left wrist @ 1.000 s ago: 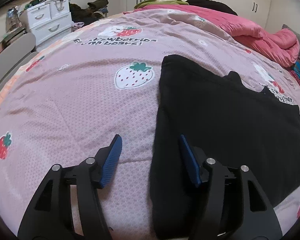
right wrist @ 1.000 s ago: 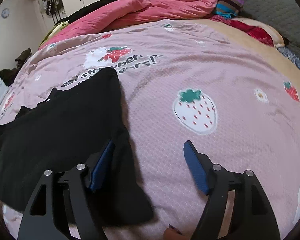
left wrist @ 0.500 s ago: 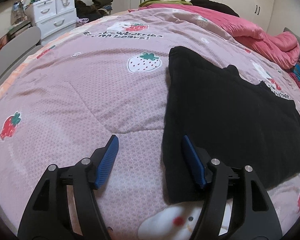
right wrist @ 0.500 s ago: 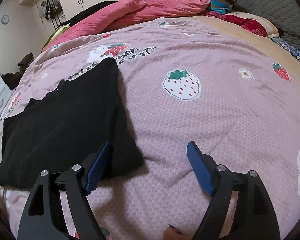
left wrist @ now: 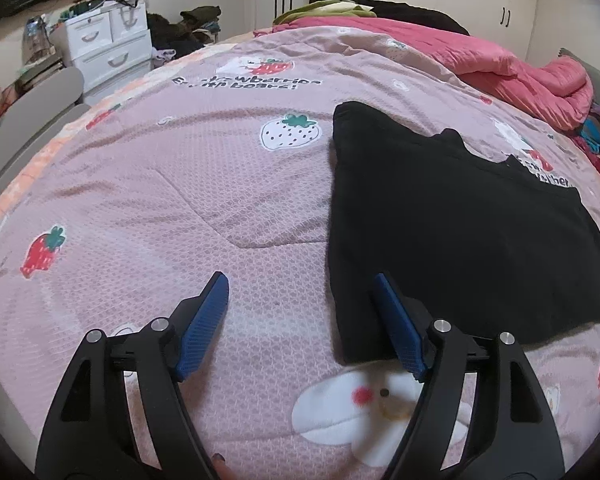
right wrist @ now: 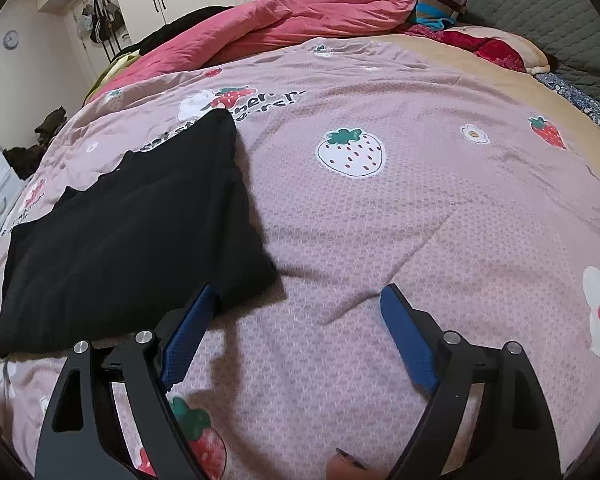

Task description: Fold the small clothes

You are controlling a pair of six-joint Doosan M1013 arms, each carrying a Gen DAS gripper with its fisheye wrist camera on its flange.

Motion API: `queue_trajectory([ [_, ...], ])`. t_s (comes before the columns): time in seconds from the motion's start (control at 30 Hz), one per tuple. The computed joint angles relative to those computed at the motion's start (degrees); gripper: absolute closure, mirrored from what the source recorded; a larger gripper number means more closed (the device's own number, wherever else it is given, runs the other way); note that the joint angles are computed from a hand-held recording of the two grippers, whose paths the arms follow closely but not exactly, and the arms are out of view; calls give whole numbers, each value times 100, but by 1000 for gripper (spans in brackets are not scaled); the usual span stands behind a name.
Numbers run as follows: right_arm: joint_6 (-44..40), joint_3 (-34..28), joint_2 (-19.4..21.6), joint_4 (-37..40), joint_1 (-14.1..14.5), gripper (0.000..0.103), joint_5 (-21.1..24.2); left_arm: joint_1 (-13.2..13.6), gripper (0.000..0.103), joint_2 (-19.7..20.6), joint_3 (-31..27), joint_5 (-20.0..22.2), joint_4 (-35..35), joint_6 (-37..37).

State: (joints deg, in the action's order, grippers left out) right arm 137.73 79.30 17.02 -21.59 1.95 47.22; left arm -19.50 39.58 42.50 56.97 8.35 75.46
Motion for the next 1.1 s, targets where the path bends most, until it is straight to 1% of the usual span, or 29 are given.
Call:
queue_trajectory([
  [0.23, 127, 119, -68, -253, 90, 15, -66, -22, 33, -122, 202, -135, 21, 46],
  [0.27, 157, 135, -76, -290, 102, 15, -73, -23, 31, -128, 217, -140, 18, 55],
  [0.47, 271, 189, -132, -433, 154, 14, -132, -21, 31, -153, 266, -145, -30, 104],
  [0.53, 339, 213, -167, -573, 187, 13, -189, -15, 31, -222, 351, -249, -53, 90],
  [0.67, 488, 202, -203, -946, 298, 10, -229, 9, 24, -338, 476, -466, -49, -10],
  [0.7, 476, 195, -209, -976, 317, 9, -246, 16, 23, -366, 499, -516, -31, -46],
  [0.73, 473, 185, -213, -1009, 338, 8, -262, 22, 20, -386, 509, -555, -1, -79],
  [0.83, 439, 153, -224, -1084, 419, 7, -337, 28, 15, -433, 536, -648, 125, -224],
  [0.87, 419, 129, -219, -1095, 447, 7, -347, 33, 10, -455, 554, -682, 150, -267],
  [1.1, -5, -50, -180, -1060, 688, 5, -536, 61, 9, -531, 580, -819, 391, -541],
])
